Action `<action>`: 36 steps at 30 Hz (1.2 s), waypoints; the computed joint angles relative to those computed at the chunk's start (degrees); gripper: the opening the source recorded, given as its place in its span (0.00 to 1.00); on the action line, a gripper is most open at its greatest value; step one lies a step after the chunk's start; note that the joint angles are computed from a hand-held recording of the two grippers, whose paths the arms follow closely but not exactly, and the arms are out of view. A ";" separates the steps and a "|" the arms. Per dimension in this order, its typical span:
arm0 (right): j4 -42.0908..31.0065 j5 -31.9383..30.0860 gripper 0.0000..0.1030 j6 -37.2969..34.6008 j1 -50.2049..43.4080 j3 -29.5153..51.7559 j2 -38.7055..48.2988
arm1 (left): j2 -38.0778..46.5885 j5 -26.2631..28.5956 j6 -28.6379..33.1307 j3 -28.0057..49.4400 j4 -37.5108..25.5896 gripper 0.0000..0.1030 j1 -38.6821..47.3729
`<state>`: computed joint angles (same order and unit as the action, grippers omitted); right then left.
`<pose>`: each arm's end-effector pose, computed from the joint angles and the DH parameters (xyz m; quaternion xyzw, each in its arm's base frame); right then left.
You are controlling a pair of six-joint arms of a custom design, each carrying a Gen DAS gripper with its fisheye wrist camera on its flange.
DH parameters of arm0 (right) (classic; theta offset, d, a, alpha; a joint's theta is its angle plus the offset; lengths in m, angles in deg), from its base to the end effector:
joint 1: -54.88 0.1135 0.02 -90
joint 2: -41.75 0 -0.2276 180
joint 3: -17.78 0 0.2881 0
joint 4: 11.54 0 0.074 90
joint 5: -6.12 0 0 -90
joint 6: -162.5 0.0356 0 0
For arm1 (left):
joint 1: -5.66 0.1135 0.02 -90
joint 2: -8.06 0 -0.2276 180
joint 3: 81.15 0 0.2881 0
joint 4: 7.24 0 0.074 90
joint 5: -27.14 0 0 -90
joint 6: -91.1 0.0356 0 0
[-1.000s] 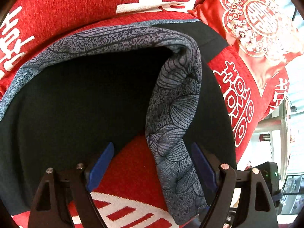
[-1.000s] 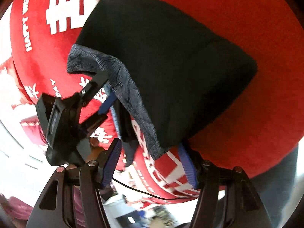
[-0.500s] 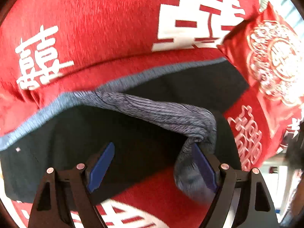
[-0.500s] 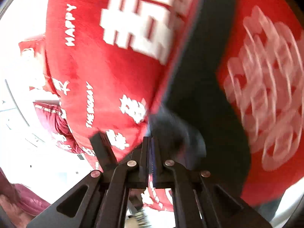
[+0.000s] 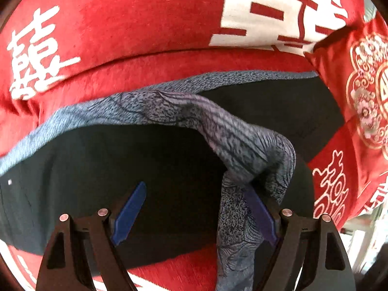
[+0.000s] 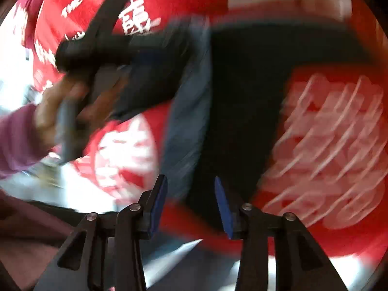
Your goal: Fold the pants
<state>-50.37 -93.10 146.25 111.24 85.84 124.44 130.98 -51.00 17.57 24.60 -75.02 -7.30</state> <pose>0.1807 0.2819 0.1788 0.1182 0.9394 0.3155 0.0626 0.4160 -0.1032 0.1111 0.2568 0.9599 -0.1018 0.0470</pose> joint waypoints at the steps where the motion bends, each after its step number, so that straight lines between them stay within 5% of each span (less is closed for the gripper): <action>1: 9.46 -0.15 0.43 9.97 2.57 -5.83 -1.59 | 0.42 0.09 0.04 0.25 0.19 0.81 -0.22; 8: 43.09 14.81 0.43 38.40 12.58 -18.62 5.37 | 2.04 2.38 0.59 1.47 0.32 0.81 0.29; 19: 70.07 42.41 0.43 55.03 20.79 -16.16 25.01 | 1.95 3.82 3.14 1.12 -0.28 0.81 1.45; 20: 71.47 43.85 0.34 56.16 20.95 -16.26 25.68 | 1.86 3.76 3.19 1.02 -0.32 0.81 1.53; 21: 70.37 44.60 0.26 57.52 20.99 -16.87 24.72 | 1.65 3.71 3.26 0.92 -0.46 0.81 1.62; 22: 66.11 44.57 0.08 58.77 20.70 -18.21 21.40 | 1.25 3.68 3.41 0.72 -0.61 0.81 1.73; 27: 46.56 42.56 0.06 47.51 15.68 -28.49 -7.10 | -3.88 3.93 7.08 -1.94 -1.56 0.81 3.11; 30: 27.38 41.45 0.04 36.39 8.64 -31.61 -28.69 | -6.82 3.70 8.36 -2.95 -2.16 0.81 3.86; 34: 9.87 23.76 0.04 21.29 -10.54 -35.45 -50.55 | -6.72 2.57 7.34 -1.56 -2.43 0.81 3.24; 36: 7.20 11.96 0.04 13.54 -22.19 -34.56 -50.60 | -5.36 2.62 5.80 0.21 -2.40 0.82 2.47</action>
<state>-43.16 -81.13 159.78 89.05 51.28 73.84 125.62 -48.38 23.36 24.81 -77.42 -4.83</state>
